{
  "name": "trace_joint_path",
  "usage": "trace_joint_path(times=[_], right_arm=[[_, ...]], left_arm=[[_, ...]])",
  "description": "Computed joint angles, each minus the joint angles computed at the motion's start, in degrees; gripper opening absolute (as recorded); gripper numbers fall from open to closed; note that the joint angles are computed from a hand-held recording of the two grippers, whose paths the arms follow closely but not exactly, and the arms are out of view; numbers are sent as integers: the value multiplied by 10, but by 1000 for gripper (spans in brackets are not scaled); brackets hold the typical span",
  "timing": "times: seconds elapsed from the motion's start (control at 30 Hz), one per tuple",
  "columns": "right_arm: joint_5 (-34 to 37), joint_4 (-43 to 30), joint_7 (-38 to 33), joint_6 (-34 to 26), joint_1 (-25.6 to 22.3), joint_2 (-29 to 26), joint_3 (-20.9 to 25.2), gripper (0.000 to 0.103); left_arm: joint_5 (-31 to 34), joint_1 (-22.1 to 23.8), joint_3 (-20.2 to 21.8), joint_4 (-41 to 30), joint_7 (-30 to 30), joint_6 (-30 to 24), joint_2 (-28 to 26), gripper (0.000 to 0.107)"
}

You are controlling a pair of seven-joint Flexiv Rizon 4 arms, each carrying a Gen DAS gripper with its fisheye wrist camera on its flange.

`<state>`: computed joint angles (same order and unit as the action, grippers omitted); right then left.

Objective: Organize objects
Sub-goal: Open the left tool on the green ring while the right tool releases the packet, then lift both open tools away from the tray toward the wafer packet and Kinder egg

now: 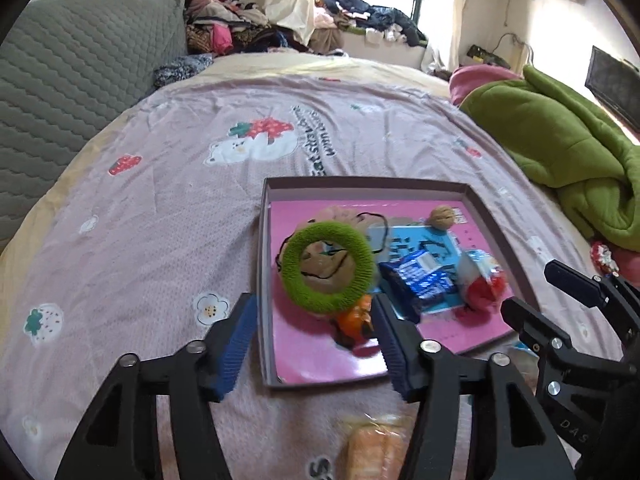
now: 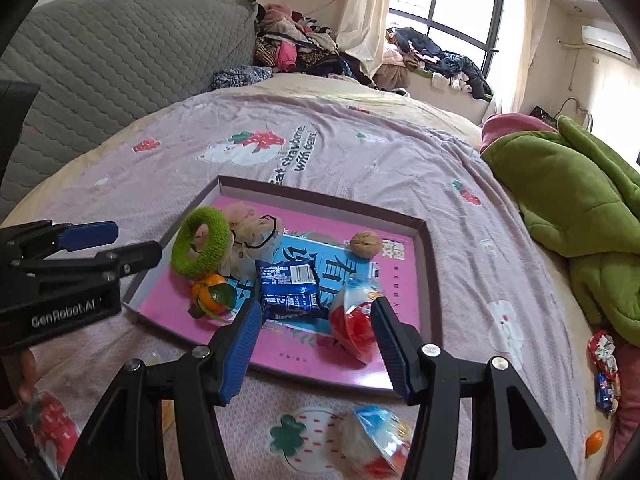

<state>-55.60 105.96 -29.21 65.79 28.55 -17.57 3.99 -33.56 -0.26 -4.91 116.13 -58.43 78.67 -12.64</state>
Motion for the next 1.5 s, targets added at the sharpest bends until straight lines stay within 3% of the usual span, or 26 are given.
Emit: trace_joint_path(times=[0.5,0.93,1.3,1.5], right_arm=[[-9,59,15,37,-36,76,26,58],[2,99,11,63,-69,137,51,59],[27,117,-3,73,-87,168,69,59],[27,126,-3,82,-96,183,75,60]], left_arm=[[72,-39,40,51,-80,-18,97,62],[177,-45,59,73,-177,-58,162,63],[199,-54,59,87,-200,-70,197,64],[177,-60,67,93,-191,-79,214,63]])
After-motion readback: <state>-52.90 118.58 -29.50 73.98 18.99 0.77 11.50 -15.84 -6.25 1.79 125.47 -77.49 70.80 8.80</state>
